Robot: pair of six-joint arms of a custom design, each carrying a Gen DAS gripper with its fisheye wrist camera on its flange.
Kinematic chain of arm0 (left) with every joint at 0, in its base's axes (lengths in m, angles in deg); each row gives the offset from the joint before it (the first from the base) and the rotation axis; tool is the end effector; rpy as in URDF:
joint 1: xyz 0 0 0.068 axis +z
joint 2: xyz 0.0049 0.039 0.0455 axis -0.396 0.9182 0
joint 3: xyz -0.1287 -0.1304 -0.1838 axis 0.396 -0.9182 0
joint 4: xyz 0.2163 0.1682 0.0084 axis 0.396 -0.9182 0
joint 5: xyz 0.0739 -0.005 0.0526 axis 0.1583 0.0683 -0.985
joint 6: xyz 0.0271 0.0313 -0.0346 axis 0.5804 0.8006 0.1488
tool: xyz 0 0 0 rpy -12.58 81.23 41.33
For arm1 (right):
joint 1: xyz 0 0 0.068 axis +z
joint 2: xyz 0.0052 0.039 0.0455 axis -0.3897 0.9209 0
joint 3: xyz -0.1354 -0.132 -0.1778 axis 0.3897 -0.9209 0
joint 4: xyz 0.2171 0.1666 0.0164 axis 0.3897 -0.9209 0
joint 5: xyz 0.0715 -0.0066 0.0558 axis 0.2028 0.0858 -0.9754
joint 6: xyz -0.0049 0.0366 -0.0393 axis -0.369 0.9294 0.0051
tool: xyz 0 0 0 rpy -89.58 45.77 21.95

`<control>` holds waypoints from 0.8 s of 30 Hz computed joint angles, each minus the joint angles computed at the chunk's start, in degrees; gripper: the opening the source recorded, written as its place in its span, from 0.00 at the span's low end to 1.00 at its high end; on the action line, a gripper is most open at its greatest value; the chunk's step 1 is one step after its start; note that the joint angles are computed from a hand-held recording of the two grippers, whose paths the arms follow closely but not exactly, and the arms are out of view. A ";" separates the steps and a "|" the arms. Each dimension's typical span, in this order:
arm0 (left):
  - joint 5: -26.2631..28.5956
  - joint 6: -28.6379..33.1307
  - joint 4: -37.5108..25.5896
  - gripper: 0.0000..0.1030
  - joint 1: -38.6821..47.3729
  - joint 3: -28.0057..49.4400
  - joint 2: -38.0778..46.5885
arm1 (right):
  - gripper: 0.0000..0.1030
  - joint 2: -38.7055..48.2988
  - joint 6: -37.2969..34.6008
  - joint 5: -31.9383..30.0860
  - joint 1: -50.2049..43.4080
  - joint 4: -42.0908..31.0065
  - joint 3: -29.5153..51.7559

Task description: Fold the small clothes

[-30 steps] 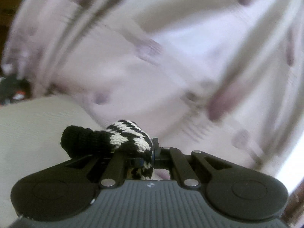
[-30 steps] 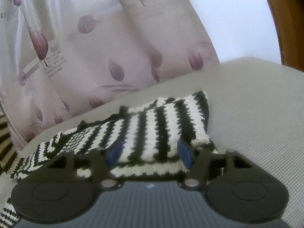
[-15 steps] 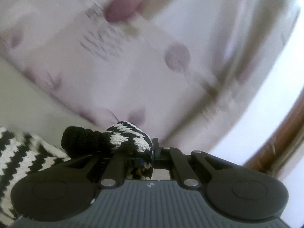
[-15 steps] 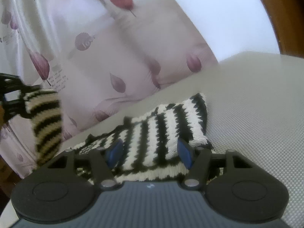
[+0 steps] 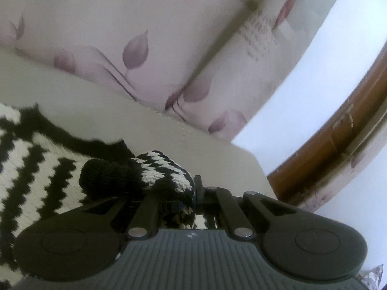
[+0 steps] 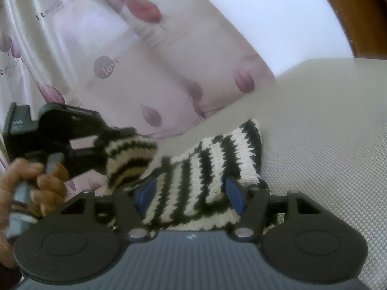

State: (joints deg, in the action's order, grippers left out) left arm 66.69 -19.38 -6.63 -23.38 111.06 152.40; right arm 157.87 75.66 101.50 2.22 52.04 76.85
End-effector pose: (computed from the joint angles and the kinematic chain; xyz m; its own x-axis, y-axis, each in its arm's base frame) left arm 0.3708 -0.0214 0.1229 -0.7224 -0.2248 -0.6539 0.2763 0.7730 -0.5710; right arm 0.2551 0.1110 0.0551 -0.3363 0.5924 -0.7321 0.0174 0.7812 0.6241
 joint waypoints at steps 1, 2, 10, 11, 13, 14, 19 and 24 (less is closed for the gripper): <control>0.25 -0.19 0.75 0.06 -0.43 -0.02 0.86 | 0.61 0.24 0.20 -0.08 -0.07 0.41 -0.01; 0.88 -0.01 1.33 0.06 -0.61 -0.26 1.29 | 0.61 0.44 0.41 -0.17 -0.12 0.77 -0.04; 13.49 1.97 5.43 0.92 0.10 -2.01 4.56 | 0.61 1.34 1.67 0.23 0.00 2.86 -0.70; 14.90 0.67 7.39 0.96 0.74 -3.24 3.87 | 0.61 1.36 1.80 0.25 -0.03 2.94 -0.75; 20.08 -1.76 8.10 0.99 2.90 -4.08 2.58 | 0.61 1.46 2.20 0.37 -0.07 3.08 -0.79; 22.27 -3.67 8.84 0.99 3.10 -3.59 2.73 | 0.61 1.42 2.32 0.33 -0.14 2.81 -0.70; 32.50 11.66 -10.09 0.99 4.89 2.16 1.90 | 0.61 0.12 1.72 1.24 0.34 0.14 -0.15; 21.84 15.77 -6.06 0.99 1.21 -1.76 -2.00 | 0.61 -0.67 2.16 2.52 0.80 -1.78 0.18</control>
State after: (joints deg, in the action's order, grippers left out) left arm 88.53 -3.62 -12.69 -22.17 109.29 150.40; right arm 157.20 77.83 104.02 3.02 50.27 77.02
